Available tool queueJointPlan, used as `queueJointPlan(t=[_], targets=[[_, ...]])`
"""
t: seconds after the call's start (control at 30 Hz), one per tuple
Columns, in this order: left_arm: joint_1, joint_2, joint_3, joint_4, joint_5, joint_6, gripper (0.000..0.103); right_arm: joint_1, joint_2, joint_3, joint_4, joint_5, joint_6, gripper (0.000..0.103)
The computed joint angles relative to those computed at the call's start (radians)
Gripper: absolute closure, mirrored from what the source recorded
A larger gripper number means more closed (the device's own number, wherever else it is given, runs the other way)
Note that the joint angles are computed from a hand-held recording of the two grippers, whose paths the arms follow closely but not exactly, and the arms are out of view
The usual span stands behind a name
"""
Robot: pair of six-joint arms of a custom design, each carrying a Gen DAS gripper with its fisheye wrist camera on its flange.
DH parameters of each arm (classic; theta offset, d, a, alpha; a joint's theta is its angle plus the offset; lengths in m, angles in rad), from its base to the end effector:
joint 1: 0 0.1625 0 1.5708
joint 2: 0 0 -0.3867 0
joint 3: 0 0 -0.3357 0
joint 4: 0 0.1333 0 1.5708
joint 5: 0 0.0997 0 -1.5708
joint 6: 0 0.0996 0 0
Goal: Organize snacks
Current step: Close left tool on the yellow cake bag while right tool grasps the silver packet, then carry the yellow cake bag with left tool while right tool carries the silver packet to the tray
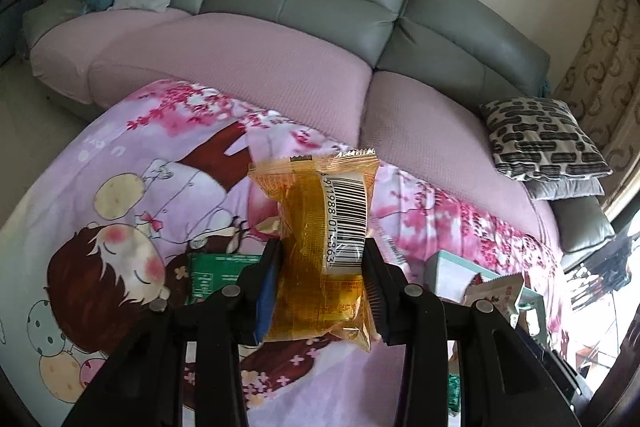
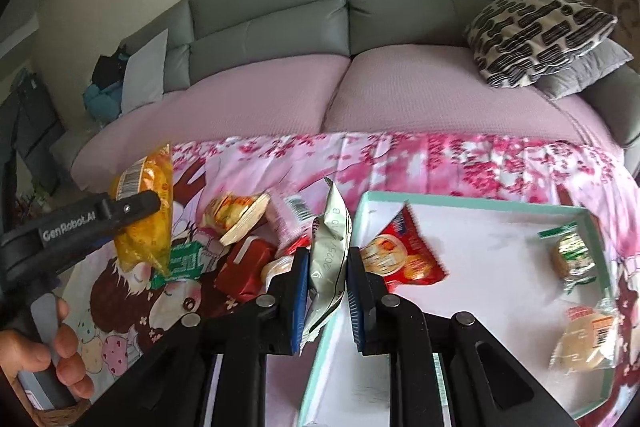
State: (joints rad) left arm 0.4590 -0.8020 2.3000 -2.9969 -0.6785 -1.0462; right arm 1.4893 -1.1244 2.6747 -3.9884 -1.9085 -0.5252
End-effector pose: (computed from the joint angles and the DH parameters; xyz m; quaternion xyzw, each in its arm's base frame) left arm -0.2546 -0.3610 0.0361 0.0451 0.9005 -0.3648 0.2322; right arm 0.0747 -0.3171 0.1909 0.1279 -0.8881 0.3497 0.2693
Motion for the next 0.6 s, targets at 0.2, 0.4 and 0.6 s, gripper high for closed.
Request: queueJointPlan(t=[0.2, 0.4, 0.6], targets=[[-0.027, 0.038, -0.032, -0.030, -0.010, 0.061, 0.062, -0.054, -0.114, 0.021, 0.018, 0.039, 0.005, 0.084], [-0.059, 0.095, -0.075, -0.084, -0.045, 0.151, 0.062, -0.146, -0.268, 0.041, 0.065, 0.085, 0.023, 0.084], [-0.090, 0.172, -0.142, -0.123, -0.116, 0.257, 0.062, -0.278, -0.441, 0.052, 0.158, 0.152, 0.044, 0.084]])
